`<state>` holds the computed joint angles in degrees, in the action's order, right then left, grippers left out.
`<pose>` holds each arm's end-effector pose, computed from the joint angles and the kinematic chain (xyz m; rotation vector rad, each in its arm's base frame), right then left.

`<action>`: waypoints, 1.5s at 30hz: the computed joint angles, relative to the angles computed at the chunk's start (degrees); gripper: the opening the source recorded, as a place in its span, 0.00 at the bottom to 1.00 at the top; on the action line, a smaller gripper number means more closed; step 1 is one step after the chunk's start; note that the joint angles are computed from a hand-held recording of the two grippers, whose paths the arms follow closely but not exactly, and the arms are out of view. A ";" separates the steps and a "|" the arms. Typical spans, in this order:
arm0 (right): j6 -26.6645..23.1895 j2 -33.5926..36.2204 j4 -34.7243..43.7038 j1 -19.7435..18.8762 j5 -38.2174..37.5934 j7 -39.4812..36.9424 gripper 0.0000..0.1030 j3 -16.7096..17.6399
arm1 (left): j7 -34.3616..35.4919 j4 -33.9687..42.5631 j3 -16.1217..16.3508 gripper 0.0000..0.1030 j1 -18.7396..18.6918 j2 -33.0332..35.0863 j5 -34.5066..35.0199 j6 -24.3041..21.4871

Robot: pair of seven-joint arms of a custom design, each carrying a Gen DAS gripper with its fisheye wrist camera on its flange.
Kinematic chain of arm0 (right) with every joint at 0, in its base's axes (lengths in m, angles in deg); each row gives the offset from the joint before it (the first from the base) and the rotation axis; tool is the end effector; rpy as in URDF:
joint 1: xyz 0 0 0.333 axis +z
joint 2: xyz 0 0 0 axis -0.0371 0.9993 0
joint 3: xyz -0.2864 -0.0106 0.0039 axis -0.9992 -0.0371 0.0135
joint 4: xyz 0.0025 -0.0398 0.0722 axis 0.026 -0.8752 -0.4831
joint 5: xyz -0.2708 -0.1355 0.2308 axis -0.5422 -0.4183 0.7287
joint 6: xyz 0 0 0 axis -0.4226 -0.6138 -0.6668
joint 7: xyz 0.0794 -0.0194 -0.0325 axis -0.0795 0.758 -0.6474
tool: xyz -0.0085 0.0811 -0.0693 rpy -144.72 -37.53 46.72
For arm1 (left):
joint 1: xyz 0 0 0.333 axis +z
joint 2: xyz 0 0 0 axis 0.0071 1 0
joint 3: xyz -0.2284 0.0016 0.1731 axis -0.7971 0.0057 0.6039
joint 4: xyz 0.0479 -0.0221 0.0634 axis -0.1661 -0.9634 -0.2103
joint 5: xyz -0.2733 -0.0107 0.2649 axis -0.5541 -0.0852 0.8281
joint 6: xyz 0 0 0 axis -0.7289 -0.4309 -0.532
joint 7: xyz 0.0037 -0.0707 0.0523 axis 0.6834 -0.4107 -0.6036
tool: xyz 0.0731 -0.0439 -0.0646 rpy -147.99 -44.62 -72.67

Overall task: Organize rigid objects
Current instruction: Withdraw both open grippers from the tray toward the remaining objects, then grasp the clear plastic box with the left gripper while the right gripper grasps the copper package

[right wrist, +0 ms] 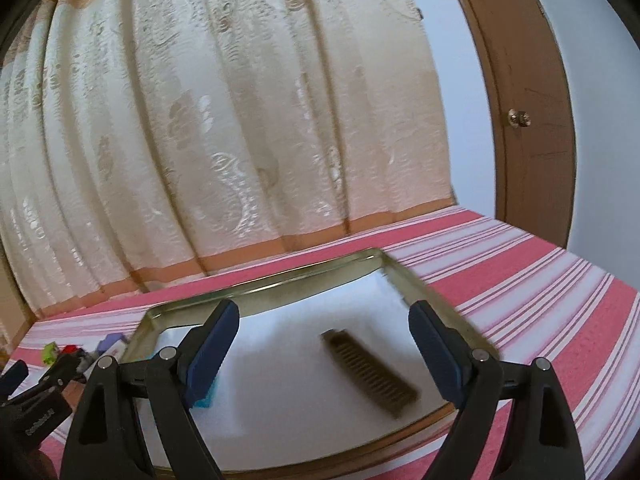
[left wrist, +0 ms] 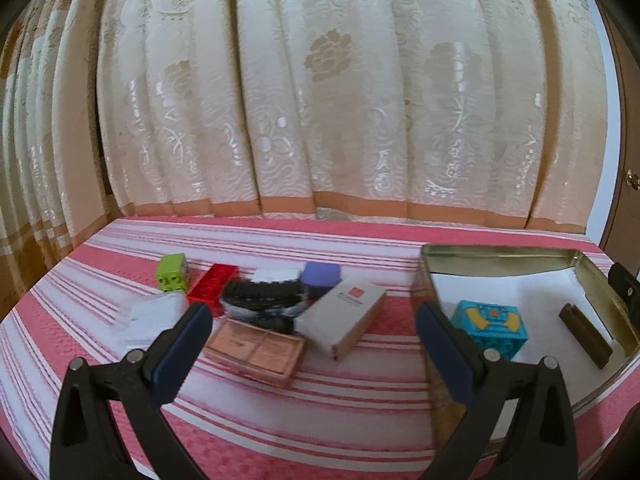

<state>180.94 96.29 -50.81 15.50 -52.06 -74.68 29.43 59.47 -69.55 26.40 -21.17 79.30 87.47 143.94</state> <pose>0.5885 0.1893 0.4807 -0.9413 1.9238 -1.1562 0.6732 -0.2018 0.4752 -1.4740 1.6636 -0.9977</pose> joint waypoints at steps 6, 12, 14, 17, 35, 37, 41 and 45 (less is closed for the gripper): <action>0.47 4.07 5.14 2.06 1.75 -3.14 0.86 0.31 | 1.93 0.41 -0.96 1.00 2.73 0.27 -1.31 -0.93; 2.31 8.36 10.58 5.14 3.50 -6.11 0.86 -0.80 | 5.88 2.24 -2.88 1.00 6.54 1.48 -4.57 -3.17; 3.48 10.18 12.89 6.13 4.50 -7.88 0.86 -1.22 | 7.56 2.87 -3.96 1.00 8.17 1.93 -6.17 -3.88; 5.74 12.85 16.31 7.45 7.31 -11.37 0.86 -2.02 | 11.21 4.46 -6.50 1.00 11.34 2.96 -10.05 -5.96; 8.53 34.44 45.24 9.71 39.30 -49.27 0.86 0.95 | 27.70 18.43 -14.26 1.00 20.79 11.46 -26.71 -21.61; 6.47 37.39 49.66 9.47 43.80 -53.58 0.86 1.95 | 29.13 19.91 -14.54 1.00 20.76 12.32 -27.83 -22.94; 4.48 40.40 54.29 10.87 48.10 -57.33 0.86 0.54 | 31.36 23.35 -14.18 1.00 19.37 14.29 -27.77 -25.07; 4.58 41.37 55.44 11.58 52.25 -60.23 0.86 -0.75 | 33.17 28.28 -14.69 1.00 19.07 17.13 -29.01 -28.36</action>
